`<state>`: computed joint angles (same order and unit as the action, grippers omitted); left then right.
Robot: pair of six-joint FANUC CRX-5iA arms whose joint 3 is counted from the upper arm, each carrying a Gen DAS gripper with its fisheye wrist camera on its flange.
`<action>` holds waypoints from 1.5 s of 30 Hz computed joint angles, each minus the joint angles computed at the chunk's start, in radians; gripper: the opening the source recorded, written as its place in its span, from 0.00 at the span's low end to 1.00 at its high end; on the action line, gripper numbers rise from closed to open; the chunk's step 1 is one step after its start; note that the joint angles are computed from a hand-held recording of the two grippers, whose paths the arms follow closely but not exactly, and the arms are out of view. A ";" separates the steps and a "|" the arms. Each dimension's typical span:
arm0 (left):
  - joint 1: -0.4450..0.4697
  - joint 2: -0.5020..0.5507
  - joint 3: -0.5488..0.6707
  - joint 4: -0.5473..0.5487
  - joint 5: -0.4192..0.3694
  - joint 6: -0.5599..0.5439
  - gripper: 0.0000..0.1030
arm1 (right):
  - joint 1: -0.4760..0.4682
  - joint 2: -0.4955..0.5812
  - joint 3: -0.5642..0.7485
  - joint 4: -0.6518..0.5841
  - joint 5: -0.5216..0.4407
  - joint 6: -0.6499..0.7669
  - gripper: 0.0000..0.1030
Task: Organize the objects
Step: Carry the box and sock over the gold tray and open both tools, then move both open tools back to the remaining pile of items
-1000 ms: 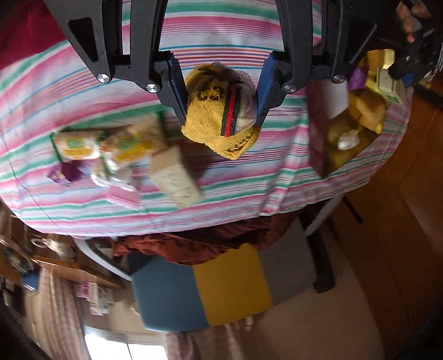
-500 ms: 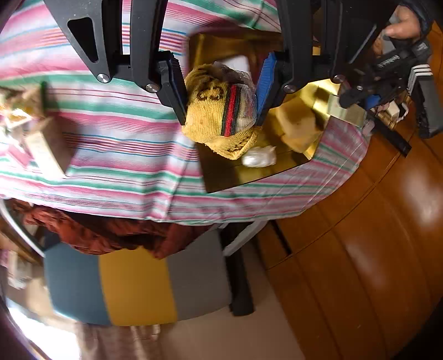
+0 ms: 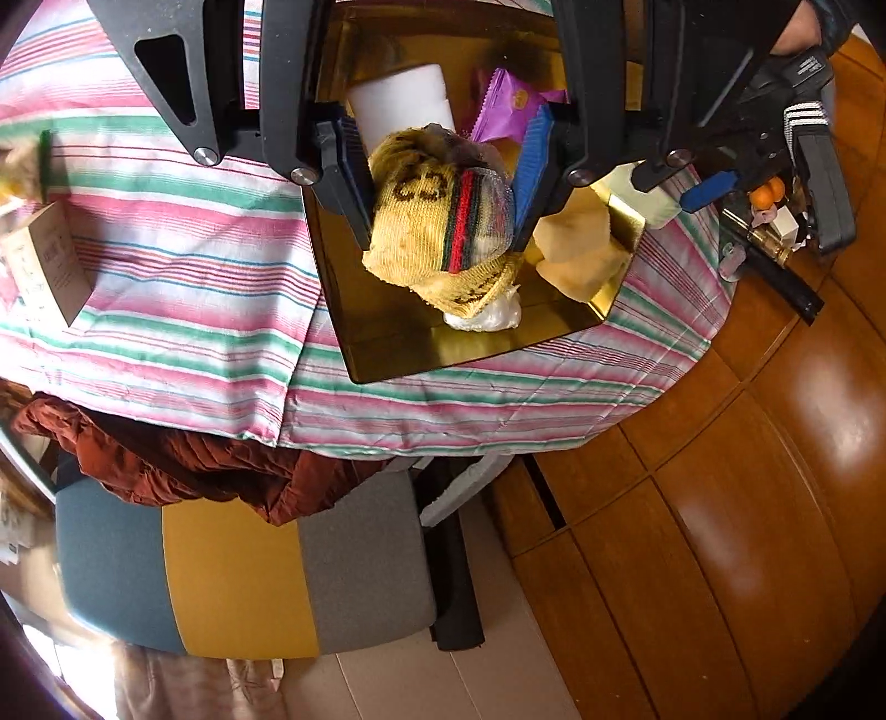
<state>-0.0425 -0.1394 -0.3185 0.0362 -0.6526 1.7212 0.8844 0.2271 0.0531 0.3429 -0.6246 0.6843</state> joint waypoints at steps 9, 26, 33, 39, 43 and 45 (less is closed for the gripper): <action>-0.011 -0.040 0.004 -0.054 0.003 0.074 0.84 | -0.011 0.052 0.050 0.008 0.047 -0.014 0.87; -0.074 -0.067 0.021 -0.134 -0.010 0.148 0.83 | 0.078 -0.031 -0.163 0.428 0.013 -0.293 1.00; -0.125 -0.073 0.053 -0.236 -0.049 0.217 0.83 | 0.088 -0.054 -0.208 0.485 -0.010 -0.375 1.00; -0.167 -0.081 0.069 -0.290 -0.055 0.231 0.83 | 0.088 -0.078 -0.238 0.530 -0.037 -0.440 1.00; -0.189 -0.080 0.075 -0.290 -0.054 0.214 0.83 | 0.084 -0.099 -0.262 0.552 -0.049 -0.474 1.00; -0.197 -0.077 0.076 -0.279 -0.051 0.197 0.83 | 0.082 -0.108 -0.272 0.559 -0.058 -0.485 1.00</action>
